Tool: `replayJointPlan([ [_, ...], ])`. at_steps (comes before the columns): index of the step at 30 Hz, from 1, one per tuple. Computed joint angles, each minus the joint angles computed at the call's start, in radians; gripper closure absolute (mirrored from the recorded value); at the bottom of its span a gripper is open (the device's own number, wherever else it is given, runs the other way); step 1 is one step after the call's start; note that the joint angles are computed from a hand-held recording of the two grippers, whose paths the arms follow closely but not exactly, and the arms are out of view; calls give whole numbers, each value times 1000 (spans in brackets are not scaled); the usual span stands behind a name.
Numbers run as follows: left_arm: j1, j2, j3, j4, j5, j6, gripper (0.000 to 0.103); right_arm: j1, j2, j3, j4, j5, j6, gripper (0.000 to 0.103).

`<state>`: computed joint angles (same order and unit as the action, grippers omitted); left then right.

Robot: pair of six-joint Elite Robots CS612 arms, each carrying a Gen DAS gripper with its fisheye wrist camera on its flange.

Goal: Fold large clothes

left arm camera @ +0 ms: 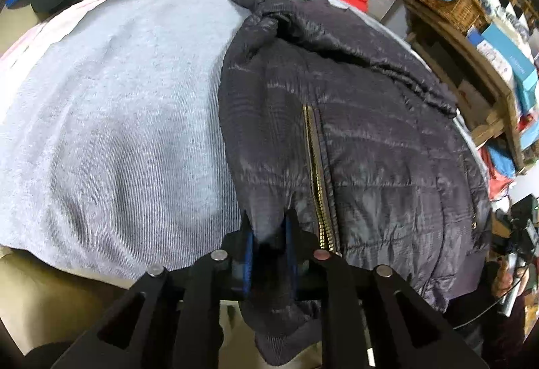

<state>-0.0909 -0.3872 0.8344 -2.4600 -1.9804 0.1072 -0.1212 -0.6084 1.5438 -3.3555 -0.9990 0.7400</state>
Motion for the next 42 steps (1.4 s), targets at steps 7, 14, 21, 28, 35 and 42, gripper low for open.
replayJointPlan([
  [7, -1, -19, 21, -30, 3, 37, 96, -4, -3, 12, -36, 19, 31, 21],
  [14, 1, -30, -20, -25, 63, 87, 96, 1, 7, -7, -21, 60, 34, 21],
  [21, 12, -21, 3, 15, 60, 29, 80, 12, -9, -2, 59, 35, -40, 21],
  [28, 17, -65, 94, 10, 51, 103, 54, 8, -55, 40, 211, 13, -165, 21],
  [35, 14, -74, 109, 110, 50, 180, 31, 32, -69, 18, 459, -43, -322, 21],
  [42, 13, -35, 44, 236, 65, 133, 25, 78, -32, -55, 522, -114, -371, 20],
])
